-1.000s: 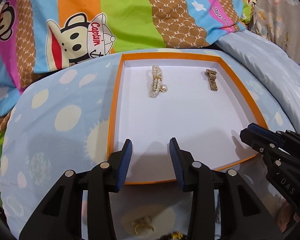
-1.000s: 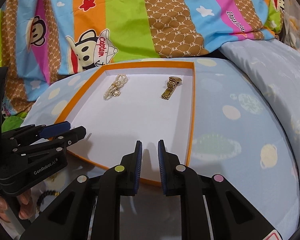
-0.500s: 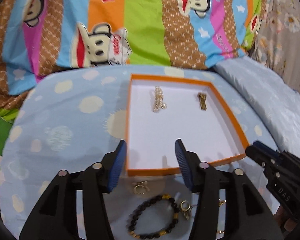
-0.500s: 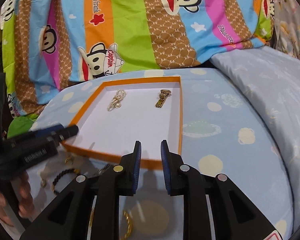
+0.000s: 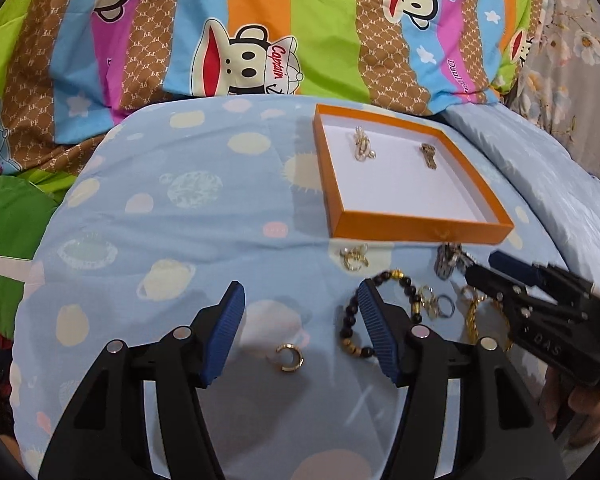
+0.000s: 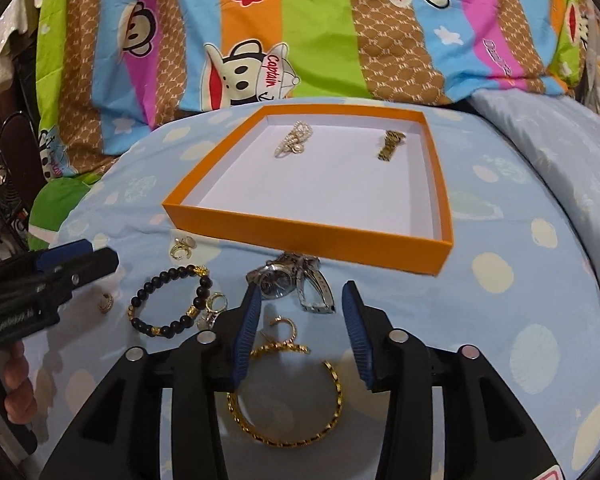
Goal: Organize jewelry
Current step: 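Move both tools back over the remaining jewelry on the sheet, then grasp the silver link watch with the right tool and lift it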
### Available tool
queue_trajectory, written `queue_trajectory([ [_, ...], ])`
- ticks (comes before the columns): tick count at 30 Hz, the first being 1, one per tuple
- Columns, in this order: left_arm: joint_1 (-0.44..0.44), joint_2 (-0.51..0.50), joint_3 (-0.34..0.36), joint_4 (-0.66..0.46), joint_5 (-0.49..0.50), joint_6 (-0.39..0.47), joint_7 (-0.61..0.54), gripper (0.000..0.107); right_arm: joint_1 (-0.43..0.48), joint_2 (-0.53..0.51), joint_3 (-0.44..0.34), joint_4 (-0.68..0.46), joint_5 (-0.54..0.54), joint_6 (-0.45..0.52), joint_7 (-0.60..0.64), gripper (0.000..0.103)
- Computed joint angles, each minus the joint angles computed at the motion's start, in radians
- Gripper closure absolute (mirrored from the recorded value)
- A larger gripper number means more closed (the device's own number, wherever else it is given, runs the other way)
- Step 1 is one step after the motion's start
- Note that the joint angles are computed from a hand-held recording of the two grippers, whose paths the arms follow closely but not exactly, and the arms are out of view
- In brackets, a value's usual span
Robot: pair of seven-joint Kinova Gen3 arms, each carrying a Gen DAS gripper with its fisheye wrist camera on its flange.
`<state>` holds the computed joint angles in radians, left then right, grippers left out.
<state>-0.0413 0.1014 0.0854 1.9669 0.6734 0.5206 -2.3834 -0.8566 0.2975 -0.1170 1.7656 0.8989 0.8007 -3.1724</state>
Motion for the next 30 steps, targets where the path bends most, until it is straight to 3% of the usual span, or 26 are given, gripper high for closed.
queue_trajectory([
  [3,-0.009,0.004,-0.001,0.006,0.014,0.019,-0.020,0.050,0.004,0.020,-0.006,-0.034,-0.013,0.038,0.079,0.058],
  [8,-0.018,0.020,-0.001,0.002,0.032,0.048,-0.028,0.050,0.054,0.024,0.000,-0.033,-0.111,-0.049,0.155,0.060],
  [11,-0.015,0.026,0.003,0.002,0.029,0.051,-0.027,0.050,0.042,0.031,0.018,-0.038,-0.136,-0.065,0.150,0.074],
  [15,-0.013,0.033,0.008,-0.004,0.023,0.067,-0.020,0.050,0.037,0.017,0.020,-0.031,-0.177,-0.086,0.156,0.102],
  [16,-0.013,0.034,0.009,-0.005,0.023,0.069,-0.023,0.050,0.035,0.008,0.020,-0.024,-0.189,-0.089,0.146,0.103],
  [19,-0.011,0.032,0.012,0.000,0.026,0.067,-0.033,0.050,0.032,-0.027,0.018,0.012,-0.213,-0.113,0.097,0.103],
  [25,-0.006,0.033,0.013,0.000,0.026,0.074,-0.035,0.050,0.012,-0.045,-0.009,0.000,-0.208,-0.018,0.091,0.101],
  [26,-0.006,0.033,0.014,0.001,0.028,0.075,-0.036,0.050,0.001,-0.042,-0.005,-0.009,-0.178,0.001,0.072,0.098],
  [30,0.001,0.029,0.017,0.005,0.030,0.074,-0.037,0.050,0.017,-0.021,-0.005,-0.030,-0.132,-0.007,0.069,0.068],
])
